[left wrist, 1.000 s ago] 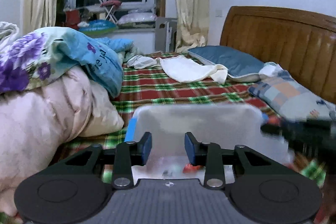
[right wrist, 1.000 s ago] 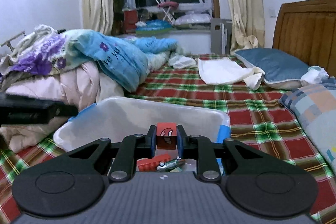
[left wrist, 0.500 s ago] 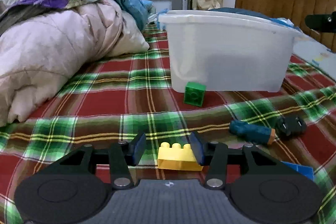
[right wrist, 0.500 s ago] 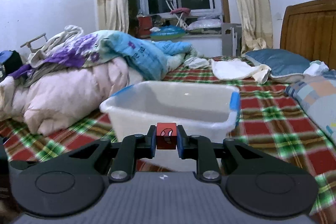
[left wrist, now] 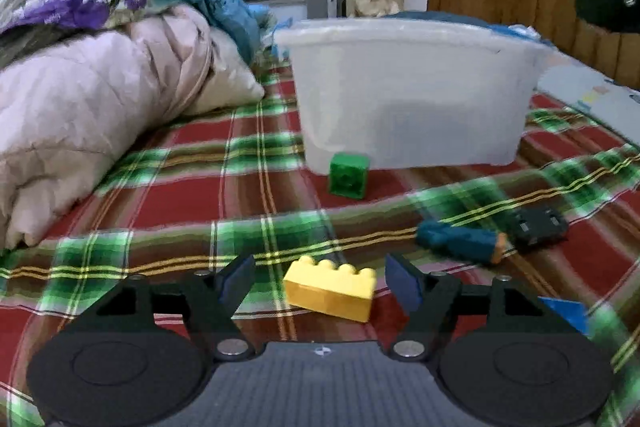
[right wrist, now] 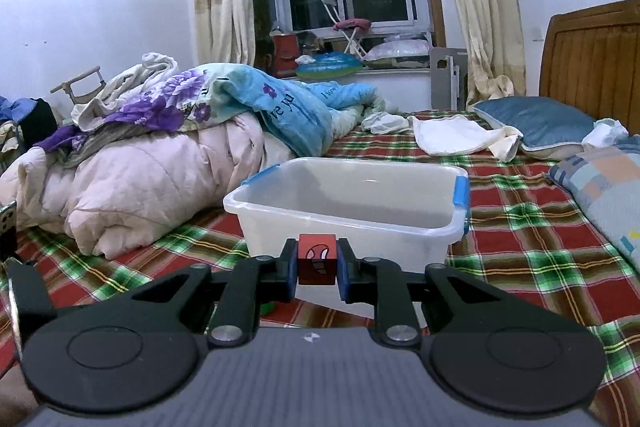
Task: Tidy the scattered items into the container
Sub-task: 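Grasp the yellow Lego brick with the left gripper, then lower the yellow brick and red cube into the white box and release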
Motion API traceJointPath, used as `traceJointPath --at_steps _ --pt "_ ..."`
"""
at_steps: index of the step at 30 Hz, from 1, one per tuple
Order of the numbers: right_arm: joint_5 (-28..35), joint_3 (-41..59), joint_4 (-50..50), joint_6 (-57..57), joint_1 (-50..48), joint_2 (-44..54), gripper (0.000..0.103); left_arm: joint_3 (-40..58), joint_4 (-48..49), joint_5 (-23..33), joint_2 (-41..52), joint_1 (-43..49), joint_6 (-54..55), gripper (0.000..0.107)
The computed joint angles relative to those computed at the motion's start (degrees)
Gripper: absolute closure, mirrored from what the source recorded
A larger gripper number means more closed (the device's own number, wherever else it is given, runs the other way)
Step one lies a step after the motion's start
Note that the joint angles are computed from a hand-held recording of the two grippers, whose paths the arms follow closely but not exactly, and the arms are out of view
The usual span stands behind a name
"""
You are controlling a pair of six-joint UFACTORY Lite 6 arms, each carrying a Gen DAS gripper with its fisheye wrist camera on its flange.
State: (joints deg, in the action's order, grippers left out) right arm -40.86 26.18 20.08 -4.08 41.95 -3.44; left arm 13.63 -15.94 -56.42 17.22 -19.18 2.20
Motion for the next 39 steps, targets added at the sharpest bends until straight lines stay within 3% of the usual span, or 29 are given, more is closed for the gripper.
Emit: traceJointPath --at_steps 3,4,5,11,15,18,22,27,29,30,31,32,34,39 --pt "-0.24 0.37 -0.88 0.77 -0.62 0.91 0.081 2.12 5.79 0.9 3.19 3.45 -1.24 0.035" --pt "-0.44 0.38 -1.02 0.92 -0.81 1.19 0.081 2.46 6.65 0.56 4.0 3.96 -1.34 0.049" --pt "-0.56 0.49 -1.04 1.02 -1.03 1.54 0.081 2.64 6.8 0.38 4.39 4.18 -1.5 0.053" --pt "-0.31 1.12 -1.53 1.29 -2.06 2.39 0.081 -0.03 2.42 -0.02 -1.13 1.74 0.74 0.053" --pt "1.76 4.15 -3.09 0.1 -4.67 2.36 0.081 -1.14 3.77 11.07 -18.66 3.57 1.59 0.053" --pt "5.32 10.44 -5.5 -0.45 -8.15 5.33 0.081 5.83 3.06 21.92 -25.41 4.22 4.7 0.053" --pt "10.5 21.11 -8.05 -0.83 -12.14 12.68 0.081 24.45 4.65 34.57 -19.06 5.72 4.3 0.053" --pt "16.06 33.54 -7.48 -3.84 -14.49 23.17 0.08 41.94 -5.11 41.13 -5.96 4.78 12.11 0.049" --pt "18.36 38.04 -6.61 -5.32 -15.09 26.89 0.079 46.89 -13.99 41.86 -1.21 3.85 20.67 0.038" --pt "19.69 39.41 -7.65 -4.35 -15.58 28.03 0.077 48.63 -16.54 42.03 0.69 3.51 23.28 0.037" --pt "21.24 41.53 -8.04 -4.1 -15.94 29.74 0.063 50.32 -19.76 42.15 2.47 3.19 26.73 0.037" --pt "21.56 42.47 -6.51 -5.77 -15.84 30.62 0.036 51.07 -22.87 42.08 3.27 2.9 30.05 0.037" --pt "19.17 42.37 -2.77 -10.1 -15.23 31.25 0.012 51.53 -23.44 41.8 4.2 2.88 31.2 0.037" --pt "16.47 38.43 -9.28 -2.72 -16.09 28.24 0.013 44.16 -16.14 39.35 -1.34 3.14 24.05 0.037"
